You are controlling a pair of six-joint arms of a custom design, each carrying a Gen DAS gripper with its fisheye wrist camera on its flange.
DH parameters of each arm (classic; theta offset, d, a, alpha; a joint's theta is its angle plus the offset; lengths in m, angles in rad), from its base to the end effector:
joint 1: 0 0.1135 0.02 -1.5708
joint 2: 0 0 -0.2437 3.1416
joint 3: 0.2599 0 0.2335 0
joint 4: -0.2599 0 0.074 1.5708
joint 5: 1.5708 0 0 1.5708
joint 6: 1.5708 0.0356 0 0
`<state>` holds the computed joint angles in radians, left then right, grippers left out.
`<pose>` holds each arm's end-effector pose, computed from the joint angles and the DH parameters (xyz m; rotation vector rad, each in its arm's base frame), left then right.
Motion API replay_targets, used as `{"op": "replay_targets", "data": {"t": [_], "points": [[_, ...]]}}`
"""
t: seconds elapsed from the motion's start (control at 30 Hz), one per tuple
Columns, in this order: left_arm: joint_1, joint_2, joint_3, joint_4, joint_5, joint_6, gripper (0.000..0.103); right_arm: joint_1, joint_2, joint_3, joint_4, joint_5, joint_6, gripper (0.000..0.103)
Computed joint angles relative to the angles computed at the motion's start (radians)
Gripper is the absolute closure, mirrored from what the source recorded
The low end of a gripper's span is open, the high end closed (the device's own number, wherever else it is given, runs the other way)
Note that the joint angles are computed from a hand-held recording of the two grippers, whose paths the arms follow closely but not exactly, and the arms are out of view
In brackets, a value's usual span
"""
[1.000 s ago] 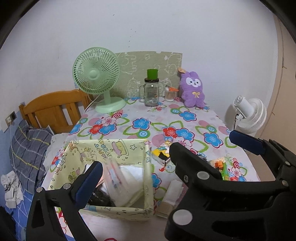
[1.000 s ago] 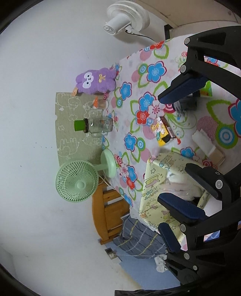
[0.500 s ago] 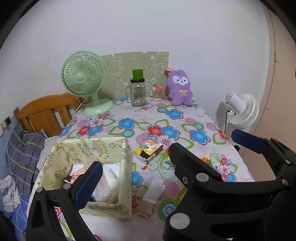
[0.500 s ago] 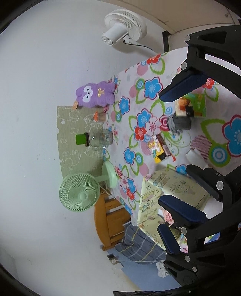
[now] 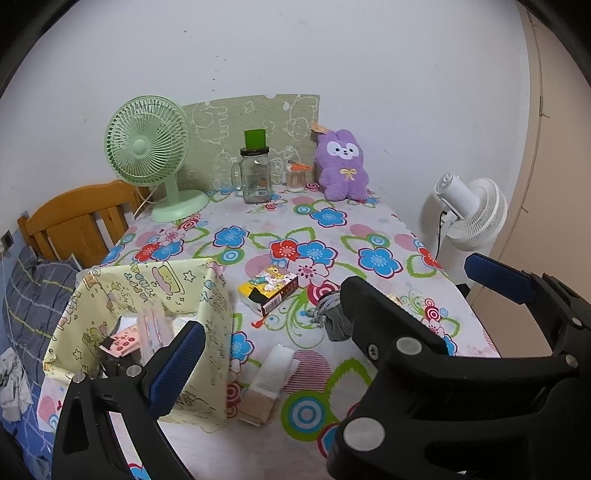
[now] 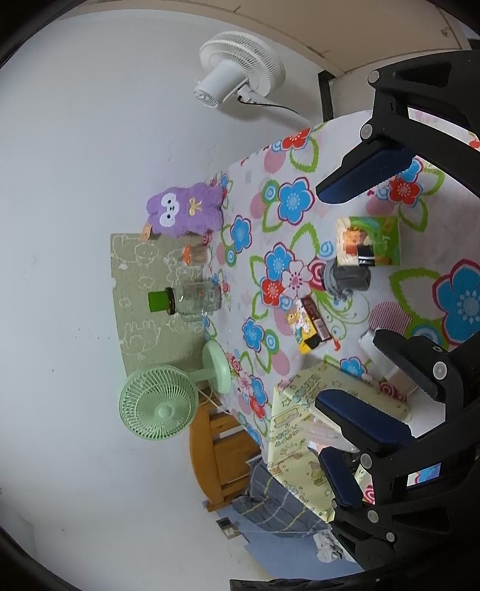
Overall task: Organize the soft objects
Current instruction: 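Move both open tools back toward the white tissue pack and green snack bag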
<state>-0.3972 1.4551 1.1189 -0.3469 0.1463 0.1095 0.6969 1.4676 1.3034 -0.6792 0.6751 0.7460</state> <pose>0.2833 -0.1245 0.2688 0.6437 2.1714 -0.3184 0.2405 0.1723 0.3022 0.3437 2.1663 -0.0264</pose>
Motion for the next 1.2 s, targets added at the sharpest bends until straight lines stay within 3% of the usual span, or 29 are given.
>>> {"op": "replay_targets", "data": {"t": [0.33,0.67,1.2], "points": [[-0.043,0.036,-0.030,0.029,-0.006,0.001,0.002,-0.023,-0.041,-0.105,0.029,-0.020,0.020,0.001],[-0.066,0.120,-0.019,0.023,-0.025,0.010,0.019,-0.062,-0.032,-0.190,0.088,-0.066,0.036,0.001],[-0.072,0.277,0.033,0.051,-0.111,-0.032,0.021,-0.140,0.042,-0.248,0.173,-0.152,0.028,0.001]]}}
